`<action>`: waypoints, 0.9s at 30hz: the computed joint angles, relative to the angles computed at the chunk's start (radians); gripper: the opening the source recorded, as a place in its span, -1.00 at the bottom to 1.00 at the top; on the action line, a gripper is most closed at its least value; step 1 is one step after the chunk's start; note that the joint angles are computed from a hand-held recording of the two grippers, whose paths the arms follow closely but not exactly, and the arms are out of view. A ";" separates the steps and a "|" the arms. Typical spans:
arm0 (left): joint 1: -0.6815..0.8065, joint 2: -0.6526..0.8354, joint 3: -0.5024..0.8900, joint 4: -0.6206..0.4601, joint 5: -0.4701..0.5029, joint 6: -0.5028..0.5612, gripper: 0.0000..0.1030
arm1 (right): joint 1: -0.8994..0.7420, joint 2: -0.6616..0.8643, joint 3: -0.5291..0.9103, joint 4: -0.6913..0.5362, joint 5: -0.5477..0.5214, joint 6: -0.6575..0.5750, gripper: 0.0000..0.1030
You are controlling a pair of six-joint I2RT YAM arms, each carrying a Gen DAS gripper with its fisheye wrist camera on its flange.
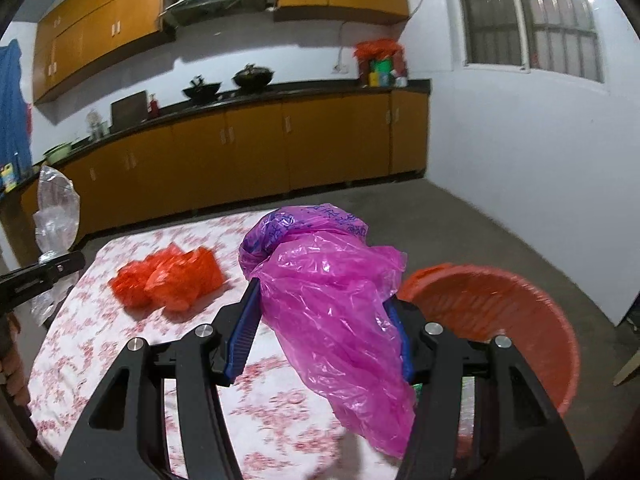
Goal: Collect trash
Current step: 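Grasp the clear bag with the left tool while the right tool holds the pink bag, then carry pink and clear bags over the basket and release them inside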
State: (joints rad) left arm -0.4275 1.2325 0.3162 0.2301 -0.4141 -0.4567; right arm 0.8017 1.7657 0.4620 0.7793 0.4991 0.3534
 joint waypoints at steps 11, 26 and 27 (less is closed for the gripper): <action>-0.234 0.105 0.132 -0.001 -0.080 -0.025 -0.39 | -0.039 -0.103 -0.125 0.059 0.157 -0.004 0.10; -0.400 0.451 0.398 0.116 -0.016 -0.007 -0.39 | -0.197 -0.147 -0.266 0.136 0.183 0.046 0.10; -0.408 0.485 0.429 0.119 -0.004 -0.005 -0.39 | -0.215 -0.147 -0.274 0.147 0.170 0.042 0.10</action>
